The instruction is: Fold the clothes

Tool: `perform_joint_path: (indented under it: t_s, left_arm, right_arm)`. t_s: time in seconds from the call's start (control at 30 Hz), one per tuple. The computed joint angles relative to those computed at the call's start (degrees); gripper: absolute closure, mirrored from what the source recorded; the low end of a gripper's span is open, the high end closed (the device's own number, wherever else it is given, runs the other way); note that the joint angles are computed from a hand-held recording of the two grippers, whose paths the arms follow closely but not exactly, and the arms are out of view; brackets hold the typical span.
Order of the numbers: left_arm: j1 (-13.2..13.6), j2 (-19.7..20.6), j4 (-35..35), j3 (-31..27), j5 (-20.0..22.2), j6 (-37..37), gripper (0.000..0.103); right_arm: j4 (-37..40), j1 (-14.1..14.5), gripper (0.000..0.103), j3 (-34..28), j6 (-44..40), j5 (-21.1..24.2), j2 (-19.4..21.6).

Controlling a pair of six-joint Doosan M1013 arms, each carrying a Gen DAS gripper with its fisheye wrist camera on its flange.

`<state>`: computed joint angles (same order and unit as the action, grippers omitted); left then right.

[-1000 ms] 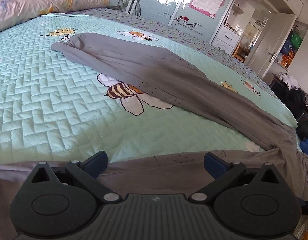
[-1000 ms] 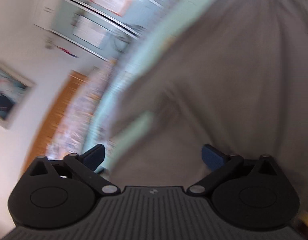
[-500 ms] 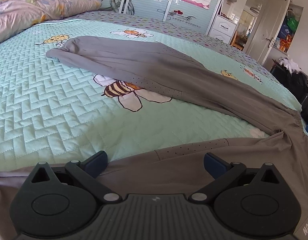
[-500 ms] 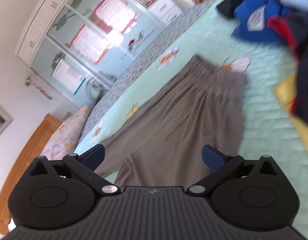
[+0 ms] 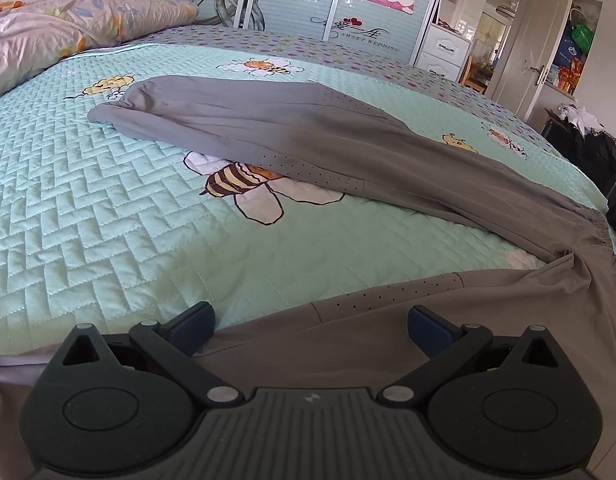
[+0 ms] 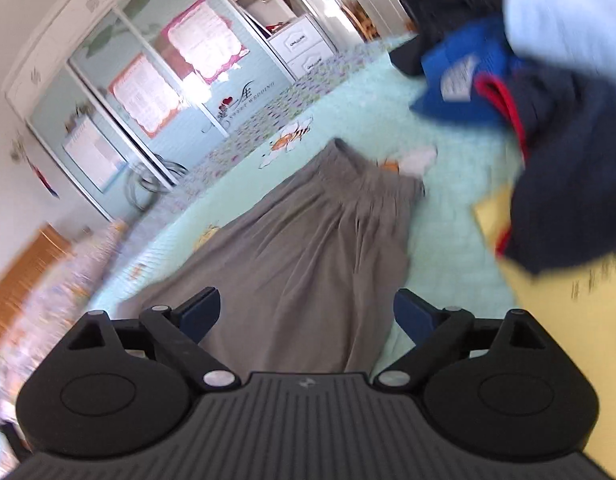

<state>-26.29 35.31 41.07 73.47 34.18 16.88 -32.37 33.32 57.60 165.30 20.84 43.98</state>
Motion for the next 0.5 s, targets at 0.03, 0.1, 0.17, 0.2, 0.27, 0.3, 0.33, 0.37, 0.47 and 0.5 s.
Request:
perform_joint_path:
  t_s: [0.03,0.1,0.17,0.2,0.27,0.3,0.33,0.37,0.47,0.5]
  left_arm:
    - [0.00,0.01,0.11,0.00,-0.01,-0.15,0.000]
    - [-0.04,0.06,0.51,0.00,0.02,-0.39,0.000]
    - [-0.09,0.16,0.74,-0.12,0.21,-0.32,0.000]
    - [-0.12,0.22,0.75,-0.22,0.39,-0.09,0.000]
    - [-0.14,0.33,0.88,-0.37,0.59,0.10,0.000]
    - [-0.15,0.40,0.95,-0.45,0.69,0.18,0.000]
    - [-0.17,0.47,1.00,-0.57,0.85,0.25,0.000]
    - [-0.19,0.55,1.05,-0.69,1.02,0.33,0.000]
    - [-0.23,0.68,1.17,-0.87,1.36,0.61,0.000]
    - [-0.25,0.67,1.19,-0.87,1.41,0.69,0.000]
  right_arm:
    - [4.27,-0.35,0.014,-2.10,-5.96,1.80,1.00]
    - [11.35,-1.08,0.049,-5.93,-15.24,5.48,2.90]
    - [10.69,-1.13,0.074,-7.73,-14.21,9.12,3.76]
    - [9.22,-1.08,0.074,-7.70,-12.24,9.89,3.88]
    - [6.83,-1.16,0.072,-7.19,-8.32,9.61,3.95]
    - [4.61,-1.06,0.068,-6.77,-5.43,9.37,3.93]
    - [2.27,-0.93,0.059,-6.36,-2.42,9.19,3.92]
    - [1.48,-0.82,0.053,-6.33,-1.98,9.42,3.98]
    - [2.72,-0.76,0.045,-7.47,-4.81,11.34,4.62]
    - [3.31,-0.89,0.045,-7.60,-5.17,11.10,4.84]
